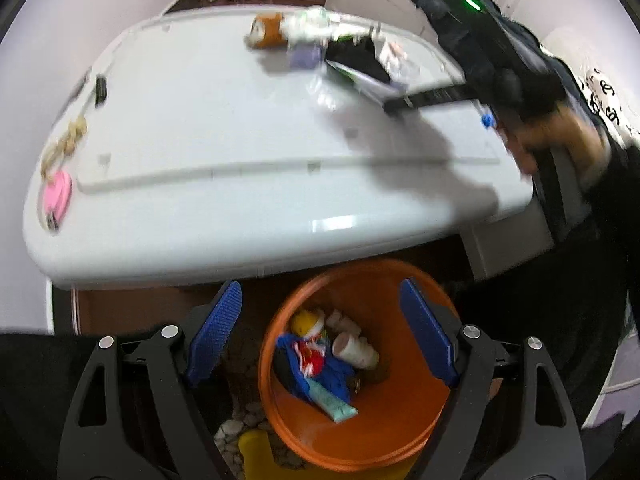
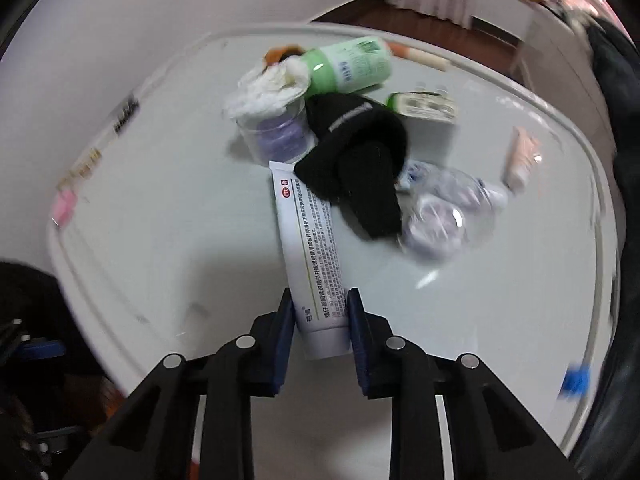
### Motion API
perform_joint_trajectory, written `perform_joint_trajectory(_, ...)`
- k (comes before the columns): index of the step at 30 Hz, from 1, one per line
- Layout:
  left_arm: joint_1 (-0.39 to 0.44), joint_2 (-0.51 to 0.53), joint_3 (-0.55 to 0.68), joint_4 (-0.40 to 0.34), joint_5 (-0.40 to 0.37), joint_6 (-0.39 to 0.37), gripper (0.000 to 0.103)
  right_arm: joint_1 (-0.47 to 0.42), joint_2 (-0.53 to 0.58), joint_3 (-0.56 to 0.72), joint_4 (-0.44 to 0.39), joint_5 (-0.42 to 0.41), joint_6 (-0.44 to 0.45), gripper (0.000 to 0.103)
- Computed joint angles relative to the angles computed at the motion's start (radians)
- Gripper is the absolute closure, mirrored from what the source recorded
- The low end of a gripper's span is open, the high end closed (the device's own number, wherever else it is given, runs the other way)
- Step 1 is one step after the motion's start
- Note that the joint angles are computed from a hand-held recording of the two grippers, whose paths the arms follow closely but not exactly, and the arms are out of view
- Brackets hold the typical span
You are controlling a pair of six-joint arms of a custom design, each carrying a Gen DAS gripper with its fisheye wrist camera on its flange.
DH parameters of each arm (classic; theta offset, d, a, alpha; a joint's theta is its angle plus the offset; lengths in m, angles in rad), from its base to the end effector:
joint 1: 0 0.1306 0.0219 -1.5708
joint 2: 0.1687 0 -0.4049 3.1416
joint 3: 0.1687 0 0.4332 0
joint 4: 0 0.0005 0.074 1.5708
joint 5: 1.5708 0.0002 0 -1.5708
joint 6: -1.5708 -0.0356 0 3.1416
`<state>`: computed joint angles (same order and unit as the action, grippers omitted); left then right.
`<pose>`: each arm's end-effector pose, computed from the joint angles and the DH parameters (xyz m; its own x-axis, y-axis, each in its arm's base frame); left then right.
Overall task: Collect trash
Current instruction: 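Grasp the white ointment tube with the right tool while the left grasps the white tissue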
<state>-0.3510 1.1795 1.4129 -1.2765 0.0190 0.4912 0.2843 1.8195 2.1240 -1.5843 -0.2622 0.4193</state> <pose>0.3836 -0.1417 0.5309 -0.8818 -0.1793 -0.4363 -0.0716 0.9651 -0.2520 0.6025 0.1851 0.5267 -0.7005 -0.6143 -0.3631 -0.6870 0.7183 0.1100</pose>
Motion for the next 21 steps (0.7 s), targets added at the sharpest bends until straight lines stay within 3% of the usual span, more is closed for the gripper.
perform_joint_trajectory(3, 0.022, 0.062, 0.079, 0.018, -0.035, -0.037, 0.024, -0.058, -0.073, -0.051, 0.008, -0.16, -0.102, 0.077)
perform_joint_trajectory(9, 0.08, 0.282, 0.306, 0.069, -0.101, -0.145, 0.024, -0.17, -0.238, -0.213, 0.193, -0.388, -0.292, 0.077)
perform_joint_trajectory(13, 0.11, 0.448, 0.474, 0.035, -0.146, -0.183, 0.024, -0.197, -0.249, -0.227, 0.249, -0.393, -0.336, 0.077)
perform_joint_trajectory(18, 0.15, 0.578, 0.606, 0.033, -0.104, -0.142, 0.024, -0.197, -0.214, -0.187, 0.241, -0.37, -0.339, 0.077)
perform_joint_trajectory(19, 0.153, 0.586, 0.61, 0.046, -0.109, -0.138, 0.031, -0.196, -0.207, -0.181, 0.234, -0.363, -0.335, 0.077)
perform_joint_trajectory(20, 0.156, 0.595, 0.617, 0.064, -0.118, -0.138, 0.051, -0.195, -0.205, -0.18, 0.227, -0.357, -0.328, 0.077)
perform_joint_trajectory(21, 0.157, 0.6, 0.62, 0.064, -0.113, -0.139, 0.064, -0.193, -0.205, -0.181, 0.225, -0.353, -0.323, 0.077)
